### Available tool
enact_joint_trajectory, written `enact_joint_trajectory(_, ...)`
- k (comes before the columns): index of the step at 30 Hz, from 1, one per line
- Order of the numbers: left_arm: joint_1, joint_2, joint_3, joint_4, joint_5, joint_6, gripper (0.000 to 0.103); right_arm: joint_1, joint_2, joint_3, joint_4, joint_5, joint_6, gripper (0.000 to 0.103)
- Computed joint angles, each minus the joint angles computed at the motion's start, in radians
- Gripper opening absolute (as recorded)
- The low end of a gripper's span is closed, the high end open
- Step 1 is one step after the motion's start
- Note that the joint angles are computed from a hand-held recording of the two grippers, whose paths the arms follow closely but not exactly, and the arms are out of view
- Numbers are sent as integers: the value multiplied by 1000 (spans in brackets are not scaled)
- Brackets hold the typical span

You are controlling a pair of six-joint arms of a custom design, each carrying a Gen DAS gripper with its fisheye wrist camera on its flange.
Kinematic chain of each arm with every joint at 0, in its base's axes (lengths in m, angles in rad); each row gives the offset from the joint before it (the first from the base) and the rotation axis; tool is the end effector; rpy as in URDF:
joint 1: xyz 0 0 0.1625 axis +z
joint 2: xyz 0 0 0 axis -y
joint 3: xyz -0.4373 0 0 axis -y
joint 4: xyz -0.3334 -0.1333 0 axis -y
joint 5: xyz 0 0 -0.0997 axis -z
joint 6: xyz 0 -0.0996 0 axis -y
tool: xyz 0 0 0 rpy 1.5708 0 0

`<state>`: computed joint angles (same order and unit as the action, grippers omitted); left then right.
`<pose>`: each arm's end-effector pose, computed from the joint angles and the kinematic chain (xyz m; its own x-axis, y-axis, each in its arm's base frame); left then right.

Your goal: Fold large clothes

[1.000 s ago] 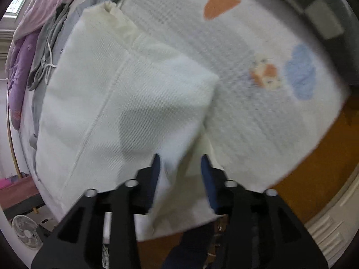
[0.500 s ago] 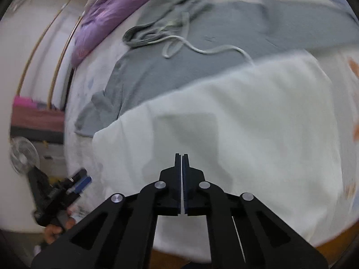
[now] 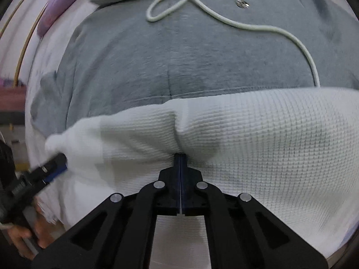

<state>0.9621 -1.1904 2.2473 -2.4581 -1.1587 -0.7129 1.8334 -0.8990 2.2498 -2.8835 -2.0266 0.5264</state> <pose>-0.0918 -0.4347 0.1714 -0.9080 -0.0906 -0.4090 -0.0400 0.9906 -0.1305 0.2009 -0.4028 0.0862 -0.8763 0.2693 0.3995 0.2092 0.9596 -0.1881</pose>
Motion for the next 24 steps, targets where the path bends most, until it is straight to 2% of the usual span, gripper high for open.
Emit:
enact_joint_trajectory(3, -31, -19, 21, -10, 10, 13, 77, 30, -46, 13, 64, 16, 63, 0)
enact_joint_trajectory(5, -47, -57, 44, -21, 6, 14, 77, 52, -81, 56, 83, 66, 114, 0)
enact_joint_trajectory(7, -75, -127, 81, -18, 19, -21, 77, 75, -92, 96, 94, 85, 157, 0)
enact_joint_trajectory(9, -107, -218, 124, -2, 31, -79, 77, 86, -92, 152, 58, 99, 198, 0)
enact_joint_trajectory(10, -118, -252, 137, 9, 31, -97, 77, 85, -77, 184, -1, 91, 200, 0)
enact_joint_trajectory(12, -160, -362, 171, 108, 54, -197, 77, 69, -38, 230, -129, 82, 170, 0)
enact_joint_trajectory(14, -190, -460, 198, 219, 67, -297, 77, 53, -40, 254, -179, 96, 179, 0)
enact_joint_trajectory(18, -236, -650, 241, 446, 52, -505, 77, 100, -103, 273, -96, 98, 264, 0)
enact_joint_trajectory(20, -247, -716, 266, 498, 19, -556, 77, 137, -110, 291, -50, 95, 298, 0)
enact_joint_trajectory(21, -251, -750, 281, 513, 4, -578, 77, 147, -85, 302, -61, 121, 328, 0)
enact_joint_trajectory(23, -260, -805, 323, 509, -26, -623, 77, 120, -10, 383, -188, 166, 343, 0)
enact_joint_trajectory(24, -266, -822, 342, 505, -33, -637, 77, 121, 27, 417, -283, 155, 331, 0)
